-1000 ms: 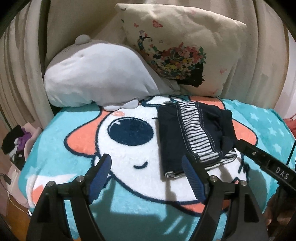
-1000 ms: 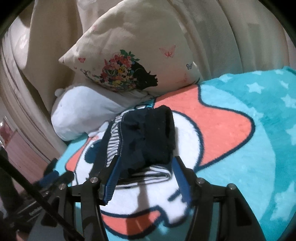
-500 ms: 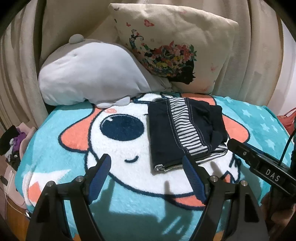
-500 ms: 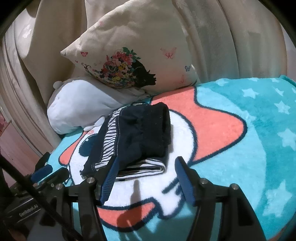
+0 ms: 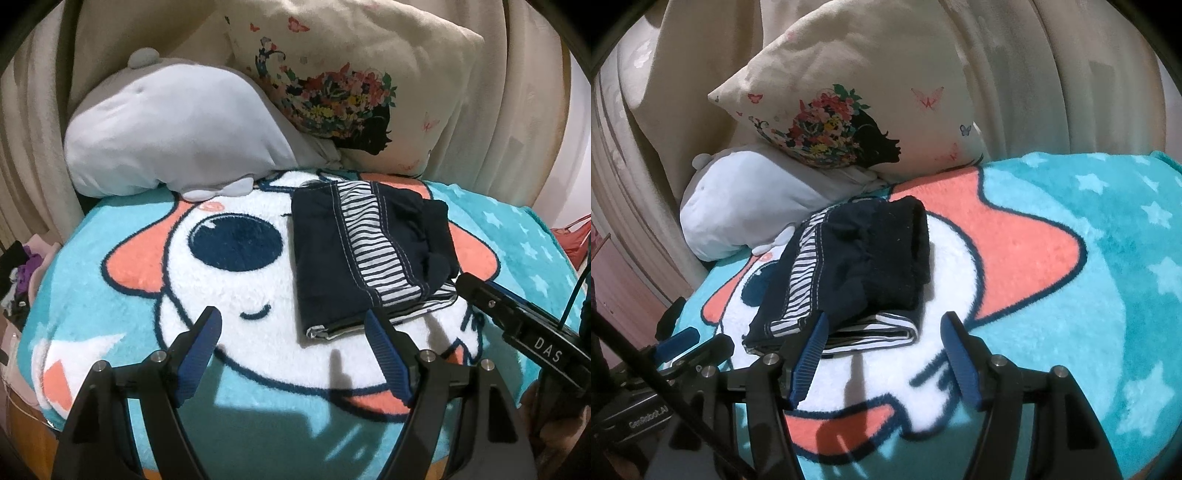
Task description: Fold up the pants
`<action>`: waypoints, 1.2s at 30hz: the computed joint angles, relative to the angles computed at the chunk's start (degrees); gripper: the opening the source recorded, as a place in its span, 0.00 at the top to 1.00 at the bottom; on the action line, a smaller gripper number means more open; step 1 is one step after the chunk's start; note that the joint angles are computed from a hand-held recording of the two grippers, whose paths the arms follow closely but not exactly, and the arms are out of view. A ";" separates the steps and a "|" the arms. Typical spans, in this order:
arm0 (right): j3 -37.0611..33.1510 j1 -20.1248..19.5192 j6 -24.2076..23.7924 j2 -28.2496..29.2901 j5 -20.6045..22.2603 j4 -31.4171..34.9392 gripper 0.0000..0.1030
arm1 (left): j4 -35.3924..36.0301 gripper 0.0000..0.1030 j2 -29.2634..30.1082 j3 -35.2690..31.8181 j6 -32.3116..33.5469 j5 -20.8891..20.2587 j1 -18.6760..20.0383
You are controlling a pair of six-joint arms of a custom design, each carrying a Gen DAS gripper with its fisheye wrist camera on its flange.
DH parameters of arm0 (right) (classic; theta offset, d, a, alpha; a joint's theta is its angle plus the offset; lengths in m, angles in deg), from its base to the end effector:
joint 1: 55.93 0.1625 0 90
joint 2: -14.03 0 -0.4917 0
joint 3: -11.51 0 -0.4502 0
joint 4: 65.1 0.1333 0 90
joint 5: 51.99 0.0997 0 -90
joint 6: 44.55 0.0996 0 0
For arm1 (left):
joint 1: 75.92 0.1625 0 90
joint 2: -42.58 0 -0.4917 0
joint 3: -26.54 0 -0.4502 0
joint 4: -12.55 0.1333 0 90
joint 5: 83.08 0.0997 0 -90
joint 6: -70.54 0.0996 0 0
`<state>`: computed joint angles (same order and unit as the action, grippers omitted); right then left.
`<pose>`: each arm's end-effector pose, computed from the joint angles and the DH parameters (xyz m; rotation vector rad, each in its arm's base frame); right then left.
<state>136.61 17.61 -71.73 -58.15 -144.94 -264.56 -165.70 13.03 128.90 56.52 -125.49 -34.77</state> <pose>-0.0357 -0.5732 0.2998 0.1963 -2.4575 1.2071 -0.3720 -0.5998 -0.0633 0.5898 2.3667 -0.8415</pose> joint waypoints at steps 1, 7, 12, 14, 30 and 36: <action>-0.20 -0.08 0.11 -0.20 0.05 0.33 0.34 | 0.24 0.23 -0.24 -0.30 0.10 -1.17 0.48; -3.10 -1.33 2.01 -2.38 3.63 7.27 0.29 | 0.37 0.23 -0.32 -4.26 2.24 -8.16 4.18; -9.73 -1.82 4.19 -1.38 5.94 19.46 0.26 | 6.68 0.23 1.79 -11.25 2.13 -14.96 8.24; -12.41 -1.59 4.72 0.14 5.02 22.57 0.26 | 10.42 0.23 2.63 -14.17 0.15 -19.21 10.05; -19.99 -0.94 6.16 5.28 10.75 31.60 0.67 | 12.82 0.74 5.87 -21.53 1.65 -32.05 12.22; -21.86 0.29 6.25 5.99 10.56 30.55 0.67 | 13.93 0.74 6.64 -24.55 2.16 -30.88 12.01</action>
